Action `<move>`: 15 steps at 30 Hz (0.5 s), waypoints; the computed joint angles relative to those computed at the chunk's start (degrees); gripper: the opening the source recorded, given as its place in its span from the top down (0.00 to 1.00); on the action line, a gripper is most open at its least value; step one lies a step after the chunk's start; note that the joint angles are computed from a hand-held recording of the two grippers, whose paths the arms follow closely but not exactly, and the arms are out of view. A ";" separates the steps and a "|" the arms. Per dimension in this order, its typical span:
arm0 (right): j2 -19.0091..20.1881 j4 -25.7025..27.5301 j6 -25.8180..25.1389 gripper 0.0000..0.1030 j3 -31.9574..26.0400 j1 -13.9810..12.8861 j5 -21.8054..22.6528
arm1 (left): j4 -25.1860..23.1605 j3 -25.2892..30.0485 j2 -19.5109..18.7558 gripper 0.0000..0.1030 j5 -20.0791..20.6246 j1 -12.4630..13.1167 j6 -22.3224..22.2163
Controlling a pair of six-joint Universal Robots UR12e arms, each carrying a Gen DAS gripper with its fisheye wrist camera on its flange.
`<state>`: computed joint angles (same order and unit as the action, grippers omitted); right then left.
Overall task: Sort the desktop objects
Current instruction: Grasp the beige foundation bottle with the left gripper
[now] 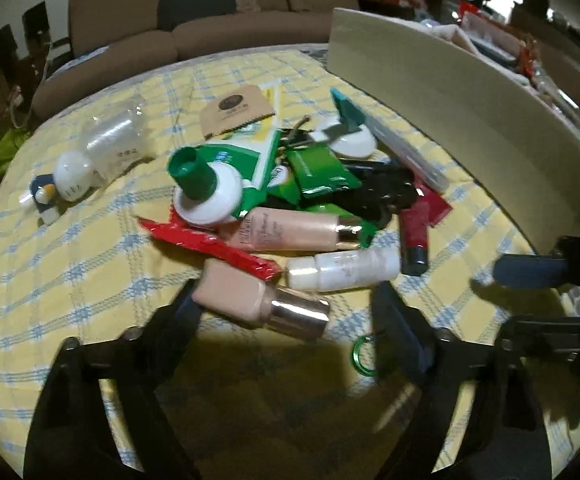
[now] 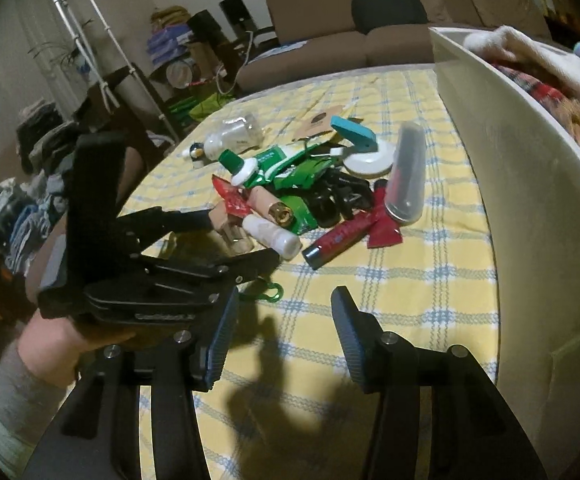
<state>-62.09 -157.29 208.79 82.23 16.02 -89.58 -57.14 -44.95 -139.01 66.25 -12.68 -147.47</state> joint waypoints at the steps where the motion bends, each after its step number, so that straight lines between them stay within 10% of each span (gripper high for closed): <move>1: -0.10 -0.22 0.25 0.50 0.16 -0.07 0.32 | 0.13 0.02 -0.02 0.46 -0.52 0.14 -0.66; 15: -0.60 -0.17 1.01 0.50 0.39 0.11 -0.88 | -0.79 -0.33 1.96 0.46 -4.43 2.27 -7.64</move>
<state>-62.69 -157.46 209.80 82.61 16.13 -90.46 -57.93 -45.28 -137.05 61.82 -10.41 -155.11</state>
